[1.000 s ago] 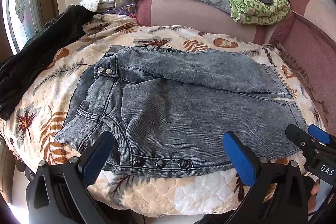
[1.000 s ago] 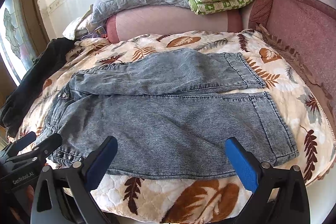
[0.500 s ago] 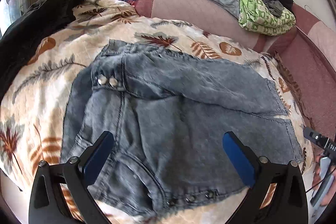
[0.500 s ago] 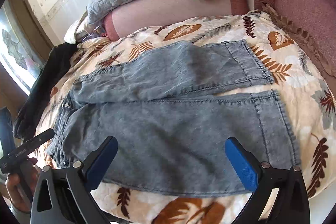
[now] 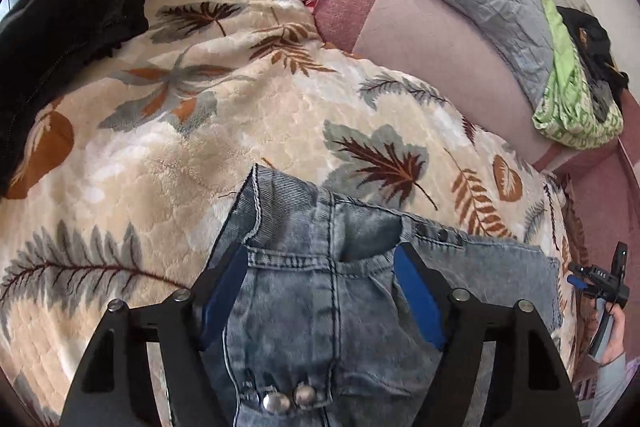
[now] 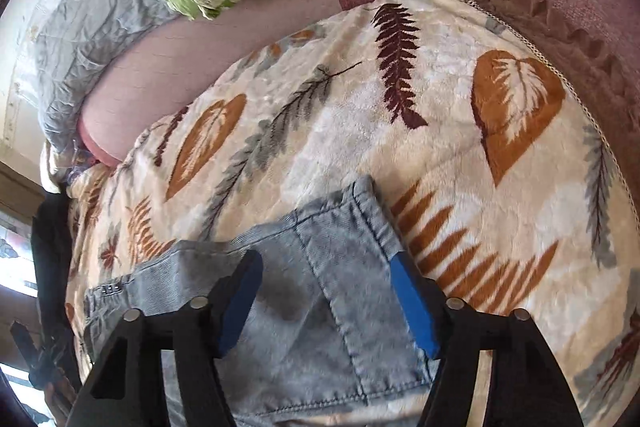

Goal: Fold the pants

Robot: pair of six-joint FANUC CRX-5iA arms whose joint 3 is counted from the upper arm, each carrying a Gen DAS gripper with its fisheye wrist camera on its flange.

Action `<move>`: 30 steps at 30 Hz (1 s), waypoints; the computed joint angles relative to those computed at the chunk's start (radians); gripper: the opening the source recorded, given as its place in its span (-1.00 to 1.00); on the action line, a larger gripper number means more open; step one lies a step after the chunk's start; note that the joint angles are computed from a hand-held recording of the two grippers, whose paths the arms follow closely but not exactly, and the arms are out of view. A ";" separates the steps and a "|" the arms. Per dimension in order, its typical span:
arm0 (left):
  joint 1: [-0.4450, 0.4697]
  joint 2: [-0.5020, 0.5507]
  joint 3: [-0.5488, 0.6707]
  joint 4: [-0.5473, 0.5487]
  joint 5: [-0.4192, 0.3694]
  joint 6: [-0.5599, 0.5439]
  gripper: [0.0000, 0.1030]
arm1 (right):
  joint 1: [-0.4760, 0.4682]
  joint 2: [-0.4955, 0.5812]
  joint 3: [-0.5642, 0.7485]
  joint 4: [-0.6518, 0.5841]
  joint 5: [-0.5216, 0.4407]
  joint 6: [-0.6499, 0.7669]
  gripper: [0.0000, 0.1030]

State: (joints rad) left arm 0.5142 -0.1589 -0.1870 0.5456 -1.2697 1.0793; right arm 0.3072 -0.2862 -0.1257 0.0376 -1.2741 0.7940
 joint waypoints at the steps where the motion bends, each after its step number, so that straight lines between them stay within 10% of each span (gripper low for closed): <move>1: -0.007 0.023 0.008 0.000 0.006 0.015 0.47 | 0.003 0.026 0.009 0.020 -0.005 0.008 0.30; 14: -0.058 0.155 0.076 -0.026 0.047 0.084 0.12 | -0.020 0.127 0.025 0.037 -0.014 0.104 -0.03; 19: -0.103 0.200 0.155 -0.160 0.029 0.148 -0.93 | -0.010 0.137 0.026 0.070 -0.020 0.099 -0.36; 22: -0.104 0.189 0.155 -0.167 0.036 0.125 -0.95 | 0.005 0.138 0.036 0.083 -0.029 0.104 -0.65; 30: -0.004 -0.027 0.041 0.016 0.053 -0.065 -0.95 | 0.070 -0.021 0.001 0.176 -0.014 0.021 -0.67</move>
State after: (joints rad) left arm 0.5105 -0.1857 -0.1456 0.5616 -1.2163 1.0144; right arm 0.3768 -0.3069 -0.1243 0.2138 -1.2879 0.8147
